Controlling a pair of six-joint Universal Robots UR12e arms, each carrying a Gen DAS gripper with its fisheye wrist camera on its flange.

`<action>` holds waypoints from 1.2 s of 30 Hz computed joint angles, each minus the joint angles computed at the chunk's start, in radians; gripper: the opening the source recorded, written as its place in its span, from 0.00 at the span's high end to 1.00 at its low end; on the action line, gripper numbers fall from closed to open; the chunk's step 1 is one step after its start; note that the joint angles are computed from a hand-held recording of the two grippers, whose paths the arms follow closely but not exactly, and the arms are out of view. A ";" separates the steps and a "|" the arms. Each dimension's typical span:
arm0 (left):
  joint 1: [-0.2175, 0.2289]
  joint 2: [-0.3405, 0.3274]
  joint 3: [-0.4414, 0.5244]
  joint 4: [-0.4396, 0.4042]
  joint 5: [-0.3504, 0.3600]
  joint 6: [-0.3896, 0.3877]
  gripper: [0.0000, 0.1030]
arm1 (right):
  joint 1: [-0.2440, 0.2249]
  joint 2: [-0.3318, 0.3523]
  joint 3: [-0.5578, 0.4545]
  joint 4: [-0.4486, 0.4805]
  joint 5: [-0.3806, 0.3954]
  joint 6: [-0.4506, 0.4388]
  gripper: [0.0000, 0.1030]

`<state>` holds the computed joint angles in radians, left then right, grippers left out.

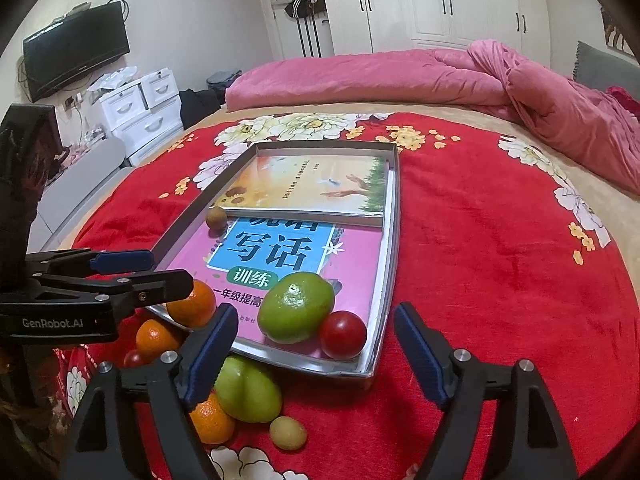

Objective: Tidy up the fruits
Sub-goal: 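Withdraw both open tools from the tray back toward the fruit on the bedspread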

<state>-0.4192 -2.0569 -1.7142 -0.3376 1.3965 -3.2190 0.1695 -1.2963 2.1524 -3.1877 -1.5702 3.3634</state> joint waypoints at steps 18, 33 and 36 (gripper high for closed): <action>0.015 0.017 -0.016 0.032 -0.016 -0.047 0.24 | -0.003 -0.008 0.004 -0.013 -0.016 0.028 0.14; 0.038 0.044 -0.043 0.076 -0.011 -0.080 0.24 | -0.011 -0.022 0.019 -0.064 -0.036 0.052 0.12; 0.043 0.051 -0.050 0.083 -0.012 -0.088 0.24 | -0.011 -0.025 0.021 -0.077 -0.043 0.049 0.12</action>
<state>-0.3767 -2.0063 -1.7640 -0.2544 1.3847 -3.3073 0.1585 -1.3212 2.1739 -3.2649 -1.6128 3.4129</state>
